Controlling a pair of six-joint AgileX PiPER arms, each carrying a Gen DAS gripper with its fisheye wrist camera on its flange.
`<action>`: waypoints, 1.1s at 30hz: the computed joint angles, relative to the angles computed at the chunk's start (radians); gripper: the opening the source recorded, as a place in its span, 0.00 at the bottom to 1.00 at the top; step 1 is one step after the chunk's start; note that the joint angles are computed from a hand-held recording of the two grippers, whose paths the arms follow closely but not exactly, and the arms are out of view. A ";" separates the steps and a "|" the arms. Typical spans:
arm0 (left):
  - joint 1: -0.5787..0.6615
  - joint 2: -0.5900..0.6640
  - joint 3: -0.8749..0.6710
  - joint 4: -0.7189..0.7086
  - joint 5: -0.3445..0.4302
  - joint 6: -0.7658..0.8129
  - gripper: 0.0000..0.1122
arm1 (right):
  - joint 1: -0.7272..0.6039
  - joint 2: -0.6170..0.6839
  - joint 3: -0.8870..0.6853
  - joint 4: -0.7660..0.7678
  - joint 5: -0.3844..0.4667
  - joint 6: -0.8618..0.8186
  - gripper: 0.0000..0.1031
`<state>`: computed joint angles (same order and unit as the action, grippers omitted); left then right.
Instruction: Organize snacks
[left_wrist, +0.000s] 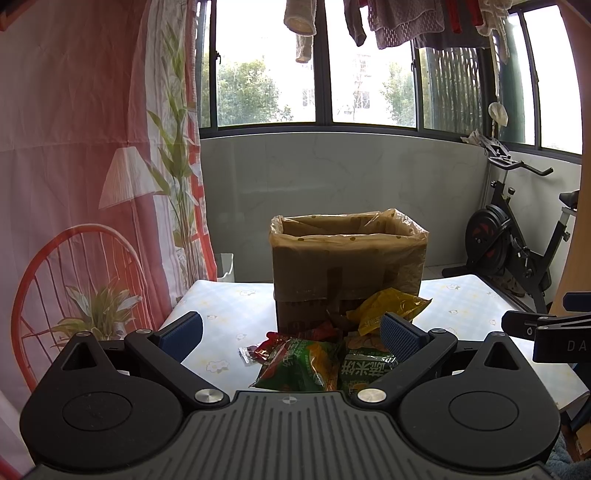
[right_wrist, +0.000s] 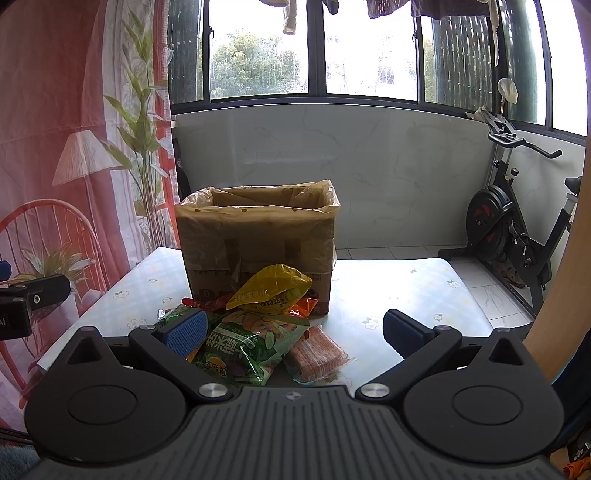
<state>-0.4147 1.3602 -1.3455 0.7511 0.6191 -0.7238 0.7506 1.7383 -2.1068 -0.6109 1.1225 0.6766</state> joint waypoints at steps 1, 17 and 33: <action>0.001 0.001 -0.003 -0.004 0.000 0.003 0.92 | 0.002 0.007 -0.017 0.001 0.009 -0.004 1.00; -0.002 -0.004 -0.001 -0.011 0.009 0.006 0.92 | 0.001 0.011 -0.021 0.004 0.009 -0.005 1.00; 0.106 0.160 -0.170 0.048 0.041 -0.066 0.92 | -0.135 -0.018 0.126 0.050 -0.333 -0.014 1.00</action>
<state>-0.3091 1.5202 -1.5160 0.7993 0.6600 -0.7902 0.6158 1.7200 -1.9803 -0.5610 0.7899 0.6627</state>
